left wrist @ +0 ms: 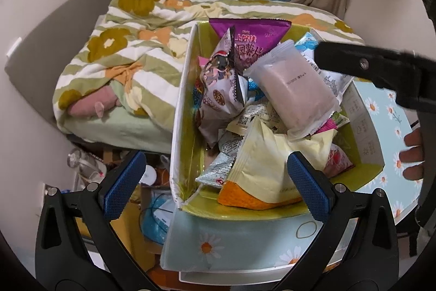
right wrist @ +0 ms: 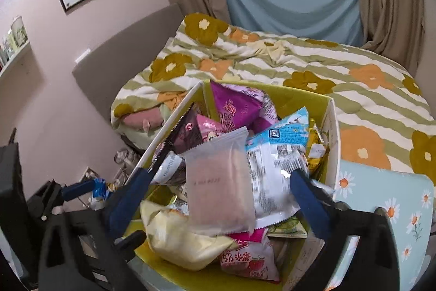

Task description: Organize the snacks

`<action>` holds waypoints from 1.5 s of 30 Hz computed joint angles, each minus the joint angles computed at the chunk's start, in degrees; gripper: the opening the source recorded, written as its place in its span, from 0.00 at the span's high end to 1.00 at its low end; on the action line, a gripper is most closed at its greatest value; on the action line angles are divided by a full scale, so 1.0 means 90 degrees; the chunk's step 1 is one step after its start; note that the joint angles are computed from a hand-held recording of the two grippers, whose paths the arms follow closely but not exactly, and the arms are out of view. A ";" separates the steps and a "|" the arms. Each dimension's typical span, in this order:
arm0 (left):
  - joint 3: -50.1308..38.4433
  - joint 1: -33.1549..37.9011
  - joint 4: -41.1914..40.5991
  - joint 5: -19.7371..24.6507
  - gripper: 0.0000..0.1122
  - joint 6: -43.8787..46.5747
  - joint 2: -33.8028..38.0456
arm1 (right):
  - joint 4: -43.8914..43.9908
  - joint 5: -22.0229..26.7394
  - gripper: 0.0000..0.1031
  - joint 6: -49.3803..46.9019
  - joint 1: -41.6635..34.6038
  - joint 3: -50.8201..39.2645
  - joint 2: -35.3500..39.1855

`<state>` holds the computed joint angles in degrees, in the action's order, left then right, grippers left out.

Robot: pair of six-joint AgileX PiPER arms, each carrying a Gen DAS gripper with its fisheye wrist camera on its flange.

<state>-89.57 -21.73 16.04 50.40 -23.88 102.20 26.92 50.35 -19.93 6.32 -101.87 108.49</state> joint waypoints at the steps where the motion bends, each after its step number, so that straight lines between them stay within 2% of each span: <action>1: 0.0008 -0.0035 0.0048 0.0018 0.08 -0.0072 0.0020 | -0.0161 0.0025 0.00 0.0071 0.0011 0.0000 -0.0002; 3: 0.0033 -0.0074 0.0096 0.0051 0.08 -0.0169 0.0022 | -0.0332 -0.0053 0.00 0.0103 0.0003 0.0117 -0.0050; 7: -0.0020 -0.0296 0.0371 0.0268 0.08 -0.0528 -0.0077 | -0.0030 -0.0002 0.00 -0.0241 -0.0223 0.0471 -0.0316; 11: -0.0052 -0.0592 0.0594 0.0408 0.08 -0.0846 -0.0348 | 0.0130 -0.0015 0.00 -0.0562 -0.0474 0.0920 -0.0934; 16: -0.0228 -0.1239 0.1043 0.0784 0.08 -0.1307 -0.0753 | 0.0313 0.0195 0.00 -0.0750 -0.0904 0.1424 -0.1963; 24: -0.0560 -0.2649 0.2075 0.1480 0.08 -0.2458 -0.1226 | -0.0142 0.0583 0.00 -0.0208 -0.1872 0.2234 -0.3658; 29: -0.0682 -0.3318 0.2628 0.1718 0.08 -0.2957 -0.1391 | -0.0522 0.0562 0.00 -0.0218 -0.2491 0.2760 -0.4435; 38: -0.0608 -0.4011 0.3104 0.1882 0.08 -0.3427 -0.1505 | -0.0651 0.0456 0.00 -0.0587 -0.3358 0.3378 -0.5210; 41: -0.0509 -0.4142 0.3261 0.1874 0.08 -0.3572 -0.1517 | -0.0992 0.0332 0.00 -0.0350 -0.3246 0.3523 -0.5351; 45: -0.0489 -0.4218 0.3304 0.1884 0.08 -0.3630 -0.1508 | -0.0869 0.0401 0.00 -0.0410 -0.3465 0.3605 -0.5387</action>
